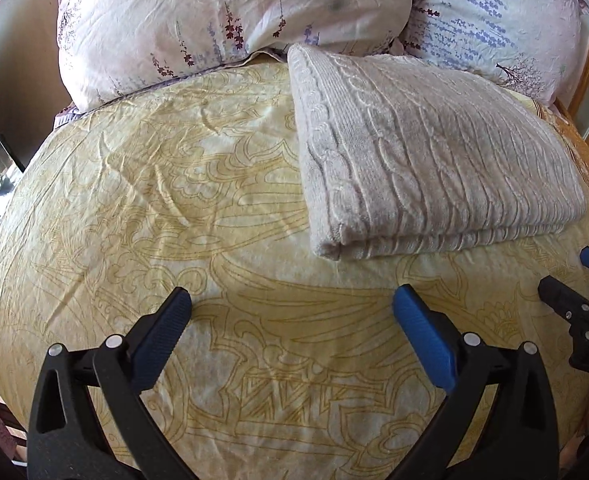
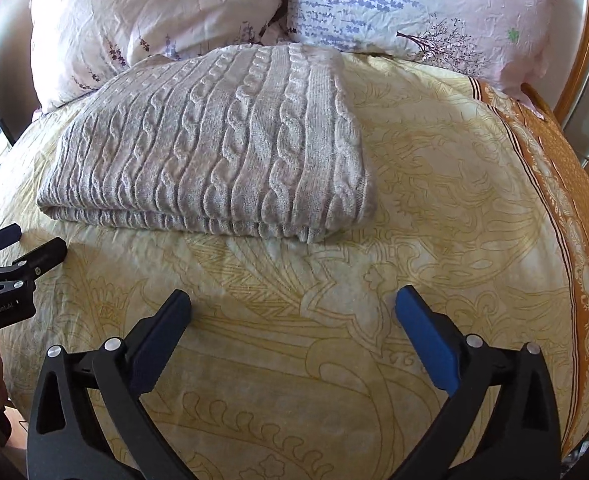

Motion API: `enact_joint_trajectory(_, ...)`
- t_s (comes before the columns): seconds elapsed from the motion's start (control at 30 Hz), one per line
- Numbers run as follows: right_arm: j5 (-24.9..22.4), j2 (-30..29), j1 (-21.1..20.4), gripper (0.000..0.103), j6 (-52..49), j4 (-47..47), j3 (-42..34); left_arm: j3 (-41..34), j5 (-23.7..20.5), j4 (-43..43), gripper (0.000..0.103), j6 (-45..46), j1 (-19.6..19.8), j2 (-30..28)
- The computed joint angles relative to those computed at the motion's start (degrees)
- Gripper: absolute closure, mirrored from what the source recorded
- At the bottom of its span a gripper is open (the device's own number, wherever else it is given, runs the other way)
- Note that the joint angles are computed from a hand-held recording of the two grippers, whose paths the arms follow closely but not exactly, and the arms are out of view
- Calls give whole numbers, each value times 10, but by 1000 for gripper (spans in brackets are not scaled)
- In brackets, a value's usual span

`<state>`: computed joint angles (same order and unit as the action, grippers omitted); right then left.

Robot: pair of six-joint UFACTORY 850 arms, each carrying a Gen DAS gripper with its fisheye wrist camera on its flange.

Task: Fold small clothes

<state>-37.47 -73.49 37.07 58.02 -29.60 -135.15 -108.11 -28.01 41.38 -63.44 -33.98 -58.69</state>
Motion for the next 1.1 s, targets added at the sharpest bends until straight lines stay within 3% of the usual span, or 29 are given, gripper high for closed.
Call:
enact_joint_trajectory(0.33, -35, -15, 6, 1, 55, -19, -30, -4, 2, -35, 2, 33, 4, -1)
enact_joint_trajectory(1.1, -34, -13, 7, 1, 68, -30, -26, -21, -7, -89, 2, 92, 8, -9)
